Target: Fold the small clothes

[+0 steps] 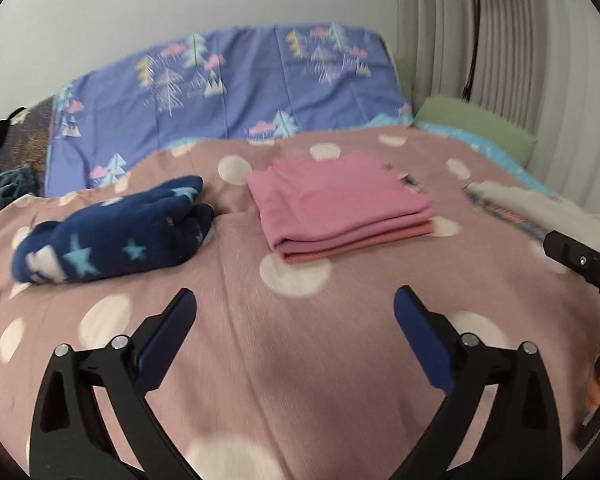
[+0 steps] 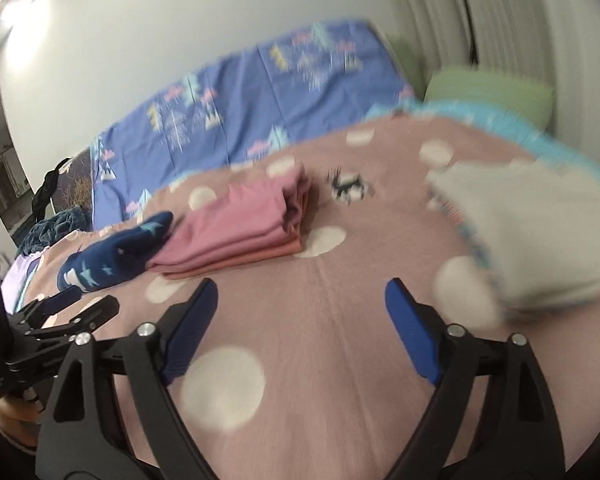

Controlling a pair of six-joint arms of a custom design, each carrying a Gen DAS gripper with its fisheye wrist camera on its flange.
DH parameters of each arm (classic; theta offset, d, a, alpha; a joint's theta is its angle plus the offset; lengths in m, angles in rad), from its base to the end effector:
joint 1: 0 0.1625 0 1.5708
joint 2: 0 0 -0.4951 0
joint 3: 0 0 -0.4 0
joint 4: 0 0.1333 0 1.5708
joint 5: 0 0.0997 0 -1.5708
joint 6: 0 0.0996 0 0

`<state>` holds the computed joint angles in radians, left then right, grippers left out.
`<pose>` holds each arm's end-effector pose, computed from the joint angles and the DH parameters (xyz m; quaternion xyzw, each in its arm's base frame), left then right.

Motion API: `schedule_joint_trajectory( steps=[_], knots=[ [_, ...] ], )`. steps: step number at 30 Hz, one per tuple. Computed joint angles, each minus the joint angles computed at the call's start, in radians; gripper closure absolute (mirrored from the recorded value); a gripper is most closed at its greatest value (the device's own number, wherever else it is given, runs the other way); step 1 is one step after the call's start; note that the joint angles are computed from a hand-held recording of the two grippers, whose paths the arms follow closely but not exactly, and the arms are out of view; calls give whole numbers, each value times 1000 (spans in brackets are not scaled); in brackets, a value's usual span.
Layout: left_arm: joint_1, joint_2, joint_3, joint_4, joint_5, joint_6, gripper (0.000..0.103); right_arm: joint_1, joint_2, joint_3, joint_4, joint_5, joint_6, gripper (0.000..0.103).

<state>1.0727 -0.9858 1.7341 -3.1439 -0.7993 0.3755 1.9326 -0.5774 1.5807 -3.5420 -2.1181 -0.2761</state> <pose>-0.1499 -0.7001 0.3279 0.2224 0.8329 -0.3918 0.3213 0.3439 -0.6786 0.1293 0.1478 -0.8487 0.4578 0.2198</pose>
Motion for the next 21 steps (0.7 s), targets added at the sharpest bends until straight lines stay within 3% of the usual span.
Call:
schedule_joint_trajectory(
  steps=[3, 6, 8, 11, 17, 21],
  knots=[
    [-75, -66, 122, -99, 77, -27, 1, 83, -7, 59, -153, -179, -154, 9],
    [-140, -107, 204, -155, 164, -55, 1, 149, -18, 109, -280, -297, -282, 4],
    [-182, -145, 259, -135, 198, -108, 1, 176, -42, 160, -322, -313, -270, 4],
    [-239, -208, 332, -66, 228, -205, 1, 210, -100, 248, -247, -309, -173, 3],
    [-354, -306, 500, -168, 308, -233, 1, 285, -106, 335, -350, -369, -181, 3],
    [-386, -374, 553, -123, 304, -270, 1, 315, -108, 363, -332, -398, -146, 3]
  ],
)
